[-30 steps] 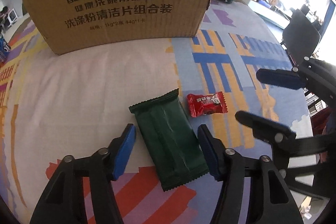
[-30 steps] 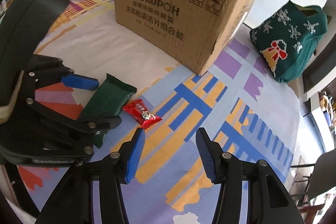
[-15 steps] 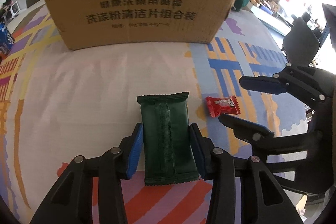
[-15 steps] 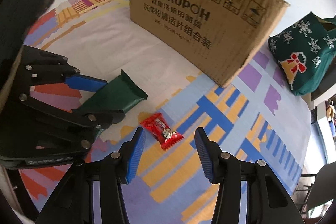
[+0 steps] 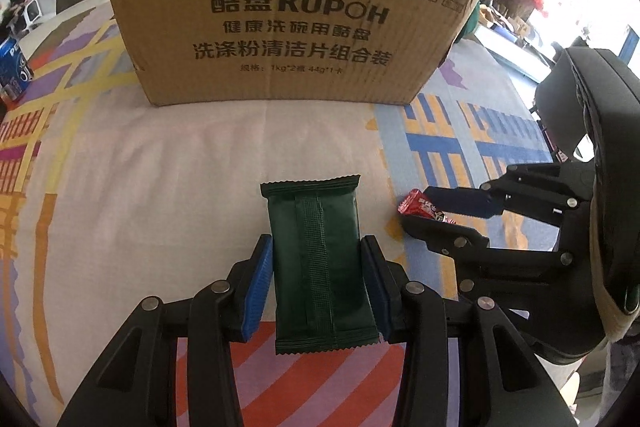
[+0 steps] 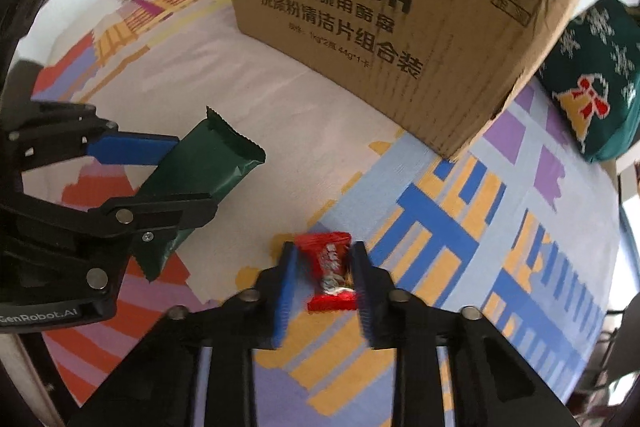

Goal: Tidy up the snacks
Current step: 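Carry the green packet and red candy over the cardboard box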

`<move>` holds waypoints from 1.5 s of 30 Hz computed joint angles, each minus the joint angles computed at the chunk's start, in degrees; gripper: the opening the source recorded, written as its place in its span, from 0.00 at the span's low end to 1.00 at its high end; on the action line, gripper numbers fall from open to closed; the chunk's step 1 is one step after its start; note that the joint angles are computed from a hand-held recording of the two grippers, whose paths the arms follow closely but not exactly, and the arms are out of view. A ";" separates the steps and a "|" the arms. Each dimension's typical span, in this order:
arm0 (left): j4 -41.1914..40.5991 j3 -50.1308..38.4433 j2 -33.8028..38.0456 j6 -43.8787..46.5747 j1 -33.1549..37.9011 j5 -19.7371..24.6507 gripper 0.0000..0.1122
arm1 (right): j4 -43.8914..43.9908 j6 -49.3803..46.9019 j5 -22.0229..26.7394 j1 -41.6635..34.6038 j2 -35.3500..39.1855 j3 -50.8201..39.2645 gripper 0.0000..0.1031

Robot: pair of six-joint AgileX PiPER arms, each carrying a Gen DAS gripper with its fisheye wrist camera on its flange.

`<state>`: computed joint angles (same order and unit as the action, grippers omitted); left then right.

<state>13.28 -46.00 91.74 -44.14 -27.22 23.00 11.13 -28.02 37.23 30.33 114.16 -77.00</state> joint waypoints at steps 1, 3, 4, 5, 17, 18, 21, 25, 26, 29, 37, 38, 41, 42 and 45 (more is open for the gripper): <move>-0.39 0.14 -0.11 0.58 0.27 -0.25 0.38 | 0.12 0.45 -0.29 -0.02 -0.24 0.37 0.21; -1.06 0.82 -0.76 1.60 0.68 -0.86 0.38 | 0.11 1.88 -1.40 0.19 -1.06 1.51 0.19; -1.38 1.07 -1.04 2.03 0.85 -1.08 0.38 | 0.22 2.64 -1.77 0.32 -1.44 1.97 0.19; -1.26 1.48 -1.59 2.10 0.99 -1.24 0.38 | 0.05 4.02 -2.24 0.69 -1.71 2.37 0.19; 4.17 3.75 -8.02 -0.48 0.91 -1.80 0.38 | 1.24 13.38 -8.88 2.69 -9.07 9.62 0.19; 3.95 3.74 -8.37 -0.09 1.10 -1.76 0.38 | 2.16 13.17 -9.27 2.75 -9.81 9.97 0.19; 5.02 3.69 -9.70 -0.23 1.55 -1.64 0.38 | 1.44 15.56 -10.41 3.51 -11.54 10.34 0.19; 6.16 3.55 -11.94 -0.26 2.40 -1.06 0.38 | -3.43 21.78 -12.17 5.43 -13.70 10.22 0.19; 6.22 3.50 -12.50 0.03 2.69 -0.90 0.38 | -4.50 23.12 -12.50 5.71 -14.01 10.15 0.19; 8.87 3.02 -14.42 -1.41 3.03 0.02 0.38 | -6.48 25.84 -13.26 6.30 -15.14 9.74 0.19; 11.03 0.73 -17.24 -0.57 4.89 1.10 0.38 | -9.62 31.59 -15.19 6.84 -16.45 7.55 0.19; 10.77 0.27 -17.44 0.03 5.29 1.21 0.38 | -10.56 32.73 -15.21 6.99 -16.37 7.06 0.19; 10.65 -0.98 -17.65 1.07 6.01 1.59 0.38 | -13.49 36.15 -15.59 7.39 -16.68 5.87 0.19; 10.69 -1.43 -17.74 1.48 6.35 1.64 0.38 | -14.16 36.95 -15.69 7.51 -16.70 5.50 0.19; 9.95 -2.93 -17.98 3.34 7.51 1.94 0.38 | -18.03 41.30 -15.74 8.06 -16.73 3.87 0.19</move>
<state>23.23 -48.93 73.77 -40.81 -19.70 24.94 -6.90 13.28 21.48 38.39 97.43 -73.12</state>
